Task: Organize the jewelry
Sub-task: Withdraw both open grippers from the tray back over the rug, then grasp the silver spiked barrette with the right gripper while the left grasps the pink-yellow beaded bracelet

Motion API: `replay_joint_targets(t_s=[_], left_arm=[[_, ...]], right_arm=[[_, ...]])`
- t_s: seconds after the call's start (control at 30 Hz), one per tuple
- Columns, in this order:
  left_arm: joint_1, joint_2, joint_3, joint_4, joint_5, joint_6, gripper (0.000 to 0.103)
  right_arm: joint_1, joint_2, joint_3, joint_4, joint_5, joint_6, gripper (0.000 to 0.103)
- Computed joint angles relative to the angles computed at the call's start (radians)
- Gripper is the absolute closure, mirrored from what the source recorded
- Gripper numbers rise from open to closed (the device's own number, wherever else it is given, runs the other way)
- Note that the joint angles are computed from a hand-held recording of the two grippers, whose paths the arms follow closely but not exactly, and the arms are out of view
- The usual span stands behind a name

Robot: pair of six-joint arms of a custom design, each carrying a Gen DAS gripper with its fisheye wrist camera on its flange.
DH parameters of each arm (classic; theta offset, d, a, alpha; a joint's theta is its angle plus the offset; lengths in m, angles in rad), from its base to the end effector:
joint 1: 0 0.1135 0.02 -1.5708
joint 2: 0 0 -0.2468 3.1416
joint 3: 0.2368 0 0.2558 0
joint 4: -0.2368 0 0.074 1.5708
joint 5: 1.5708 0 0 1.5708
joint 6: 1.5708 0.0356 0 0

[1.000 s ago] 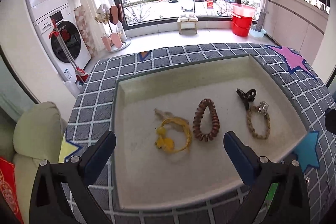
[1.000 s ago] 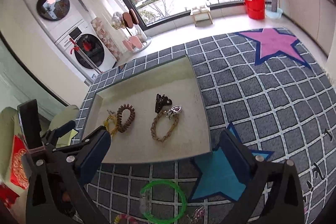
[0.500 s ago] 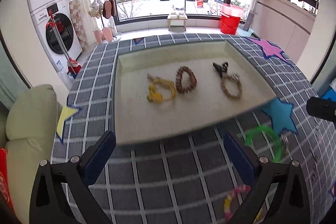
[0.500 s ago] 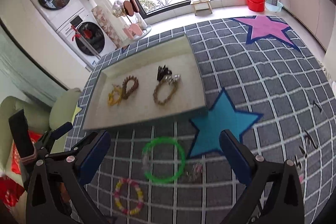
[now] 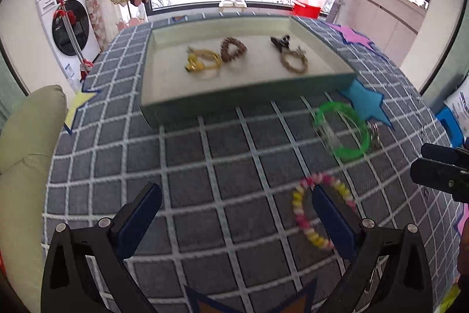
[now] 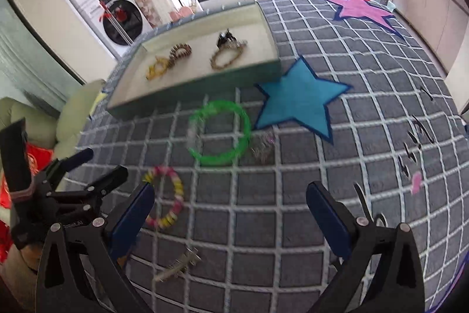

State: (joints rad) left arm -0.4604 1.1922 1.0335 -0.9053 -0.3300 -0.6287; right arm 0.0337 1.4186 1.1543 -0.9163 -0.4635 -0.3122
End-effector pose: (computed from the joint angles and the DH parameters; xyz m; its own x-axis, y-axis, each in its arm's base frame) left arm 0.2166 -0.0946 0.2686 -0.7978 -0.2253 -0.5592 -0.2346 0.9705 -0.0563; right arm 0.2779 0.0253 0.2525 -0.8182 -0.3025 -0.4890 -0.4743 0.8358 0.2767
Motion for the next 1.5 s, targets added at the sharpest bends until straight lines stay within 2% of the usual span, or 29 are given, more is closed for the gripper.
replay_joint_targets(t_s=[0.13,0.23,0.5,0.6,0.73,0.8,0.97,1.03,1.1,1.2,1.27,1.33,1.37,1.5], left_arm=[[-0.034,0.010,-0.012,0.001,-0.002,-0.026,0.000],[-0.045,0.022,-0.015,0.002,-0.009,-0.035,0.000],[-0.039,0.074,-0.009,0.025,-0.013,-0.024,0.000],[-0.042,0.091,-0.008,0.039,-0.013,-0.009,0.000],[-0.050,0.117,-0.001,0.057,-0.023,0.013,0.000],[-0.054,0.126,0.006,0.060,-0.026,0.025,0.000],[-0.055,0.126,0.005,0.079,-0.015,0.049,0.000],[-0.061,0.127,0.007,0.077,-0.021,0.051,0.000],[-0.064,0.126,0.007,0.078,-0.023,0.052,0.000],[-0.069,0.122,0.006,0.082,-0.014,0.053,0.005],[-0.077,0.125,0.009,0.080,-0.014,0.049,0.005],[-0.083,0.122,0.009,0.087,-0.003,0.051,0.016],[-0.091,0.128,0.018,0.081,-0.006,0.048,0.018],[-0.114,0.138,0.038,0.070,0.002,0.060,0.037]], right_arm=[[-0.037,-0.009,-0.031,-0.002,0.020,-0.020,0.000],[-0.065,-0.033,-0.059,-0.029,-0.003,-0.045,0.000],[-0.043,-0.204,-0.204,-0.099,-0.022,-0.081,0.000],[0.017,-0.302,-0.282,-0.097,0.012,-0.038,0.000],[0.151,-0.430,-0.380,-0.035,0.108,0.117,0.002],[0.216,-0.464,-0.412,-0.005,0.158,0.197,0.011],[0.390,-0.548,-0.482,0.065,0.342,0.337,0.026],[0.424,-0.570,-0.497,0.074,0.395,0.350,0.033],[0.432,-0.583,-0.503,0.076,0.425,0.351,0.046],[0.407,-0.595,-0.506,0.071,0.439,0.328,0.063],[0.370,-0.597,-0.503,0.065,0.422,0.296,0.070],[0.341,-0.586,-0.499,0.068,0.404,0.272,0.084],[0.328,-0.587,-0.498,0.066,0.394,0.263,0.085],[0.263,-0.579,-0.494,0.063,0.331,0.220,0.085]])
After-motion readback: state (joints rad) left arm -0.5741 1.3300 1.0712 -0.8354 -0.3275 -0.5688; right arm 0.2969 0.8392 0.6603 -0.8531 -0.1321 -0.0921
